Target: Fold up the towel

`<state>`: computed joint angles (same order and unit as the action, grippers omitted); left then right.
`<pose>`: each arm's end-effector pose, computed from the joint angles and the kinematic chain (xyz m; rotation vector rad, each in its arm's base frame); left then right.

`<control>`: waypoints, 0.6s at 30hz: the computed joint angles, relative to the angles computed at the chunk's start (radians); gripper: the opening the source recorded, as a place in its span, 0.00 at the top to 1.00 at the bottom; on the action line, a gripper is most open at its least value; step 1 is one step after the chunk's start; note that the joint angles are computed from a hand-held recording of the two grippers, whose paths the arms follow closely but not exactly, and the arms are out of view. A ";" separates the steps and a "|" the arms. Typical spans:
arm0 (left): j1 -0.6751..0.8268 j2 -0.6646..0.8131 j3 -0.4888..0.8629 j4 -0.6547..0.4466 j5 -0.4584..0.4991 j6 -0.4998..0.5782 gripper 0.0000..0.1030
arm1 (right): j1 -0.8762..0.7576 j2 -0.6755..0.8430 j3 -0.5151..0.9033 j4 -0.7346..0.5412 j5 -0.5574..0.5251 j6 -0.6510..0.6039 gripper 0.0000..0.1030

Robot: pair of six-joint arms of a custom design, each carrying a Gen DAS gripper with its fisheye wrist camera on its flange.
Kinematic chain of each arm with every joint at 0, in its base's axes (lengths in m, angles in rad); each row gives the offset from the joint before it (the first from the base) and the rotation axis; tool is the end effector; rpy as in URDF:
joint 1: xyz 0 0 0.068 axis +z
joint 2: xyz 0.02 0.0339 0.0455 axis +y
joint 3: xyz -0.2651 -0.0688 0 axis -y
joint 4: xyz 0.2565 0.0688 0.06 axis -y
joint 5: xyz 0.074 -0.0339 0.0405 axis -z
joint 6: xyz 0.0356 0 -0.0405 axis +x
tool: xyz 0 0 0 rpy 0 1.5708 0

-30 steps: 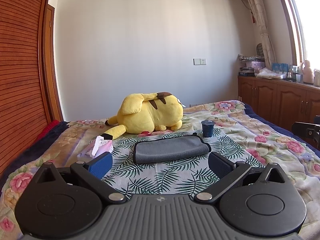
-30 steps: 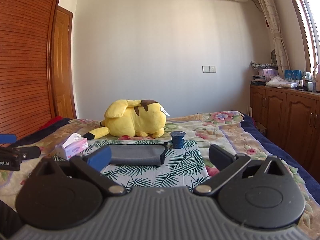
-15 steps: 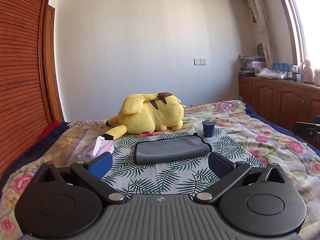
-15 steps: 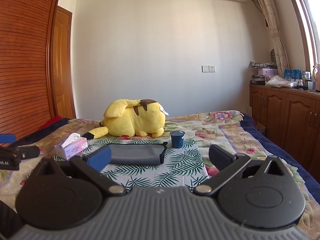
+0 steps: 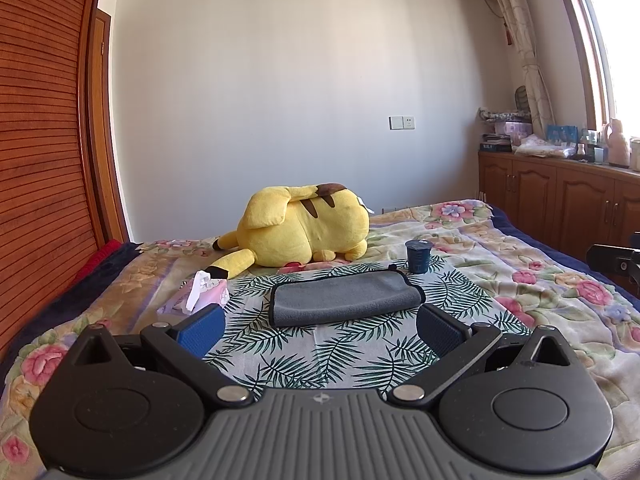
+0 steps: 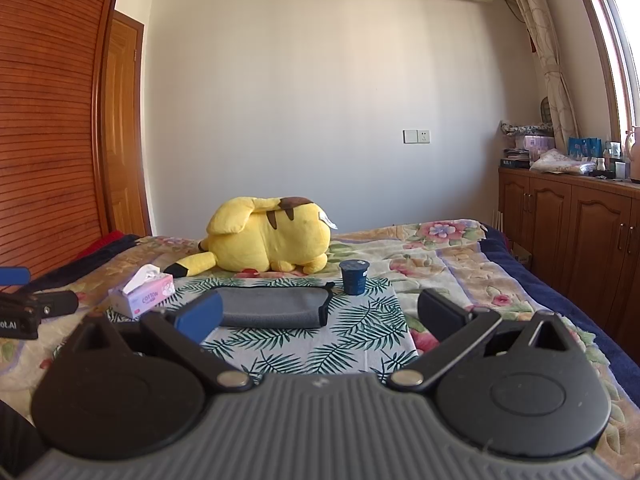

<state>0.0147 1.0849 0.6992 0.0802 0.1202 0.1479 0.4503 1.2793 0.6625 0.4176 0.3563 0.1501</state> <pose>0.2607 -0.0004 0.2741 0.2070 1.8626 -0.0008 0.2692 0.1163 0.2467 -0.0067 1.7589 0.1218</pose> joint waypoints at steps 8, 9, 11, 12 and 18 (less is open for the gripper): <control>0.013 0.009 -0.002 0.007 0.009 0.004 0.16 | -0.001 0.001 -0.002 0.003 0.000 0.000 0.00; 0.010 0.008 -0.002 0.006 0.006 0.003 0.16 | -0.001 0.000 -0.004 0.003 0.000 0.001 0.00; 0.013 0.009 -0.002 0.008 0.009 0.005 0.16 | -0.002 -0.002 -0.009 0.006 -0.002 0.000 0.00; 0.012 0.009 -0.002 0.007 0.007 0.003 0.16 | -0.003 -0.003 -0.010 0.006 -0.003 0.001 0.00; 0.025 0.014 -0.009 0.018 0.017 0.008 0.16 | -0.003 -0.002 -0.008 0.005 -0.002 0.001 0.00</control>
